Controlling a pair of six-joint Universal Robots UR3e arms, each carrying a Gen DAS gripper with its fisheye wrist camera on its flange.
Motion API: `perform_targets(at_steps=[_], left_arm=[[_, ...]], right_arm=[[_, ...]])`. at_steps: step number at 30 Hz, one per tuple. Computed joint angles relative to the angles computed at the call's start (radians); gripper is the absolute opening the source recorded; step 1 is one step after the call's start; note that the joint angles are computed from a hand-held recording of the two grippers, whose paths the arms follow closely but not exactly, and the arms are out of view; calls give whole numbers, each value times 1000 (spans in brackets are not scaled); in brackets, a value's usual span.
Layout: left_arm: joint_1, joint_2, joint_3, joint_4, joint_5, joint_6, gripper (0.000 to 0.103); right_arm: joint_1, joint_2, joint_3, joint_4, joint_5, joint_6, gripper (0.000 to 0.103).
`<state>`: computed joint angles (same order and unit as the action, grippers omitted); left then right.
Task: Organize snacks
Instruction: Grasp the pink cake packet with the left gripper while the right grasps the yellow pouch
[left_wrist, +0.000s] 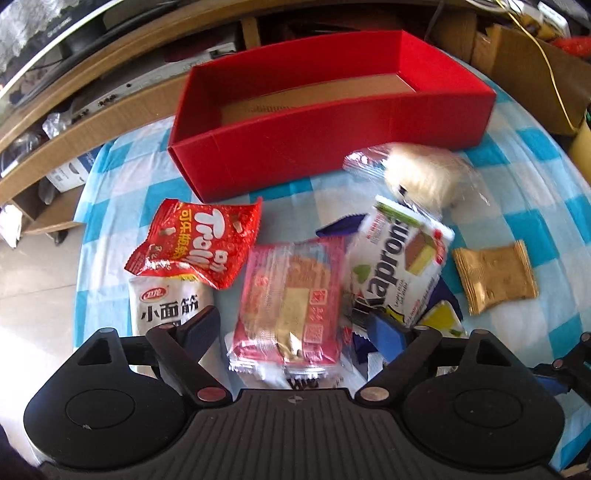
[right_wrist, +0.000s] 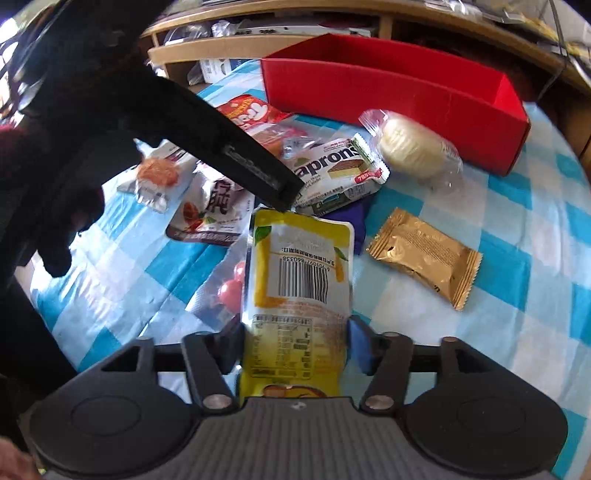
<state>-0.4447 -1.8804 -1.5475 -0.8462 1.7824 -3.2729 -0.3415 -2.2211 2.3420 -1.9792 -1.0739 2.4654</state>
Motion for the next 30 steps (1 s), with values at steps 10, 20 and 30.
perform_targets(at_steps=[10, 20, 30], left_arm=[[112, 41, -7, -27, -148, -97, 98], [167, -3, 29, -64, -273, -143, 91], [154, 89, -69, -21, -264, -149, 73]], right_arm=[[-6, 18, -1, 2, 18, 8, 80], [-9, 4, -11, 26, 2, 1, 67], [-66, -31, -31, 102, 21, -16, 64]])
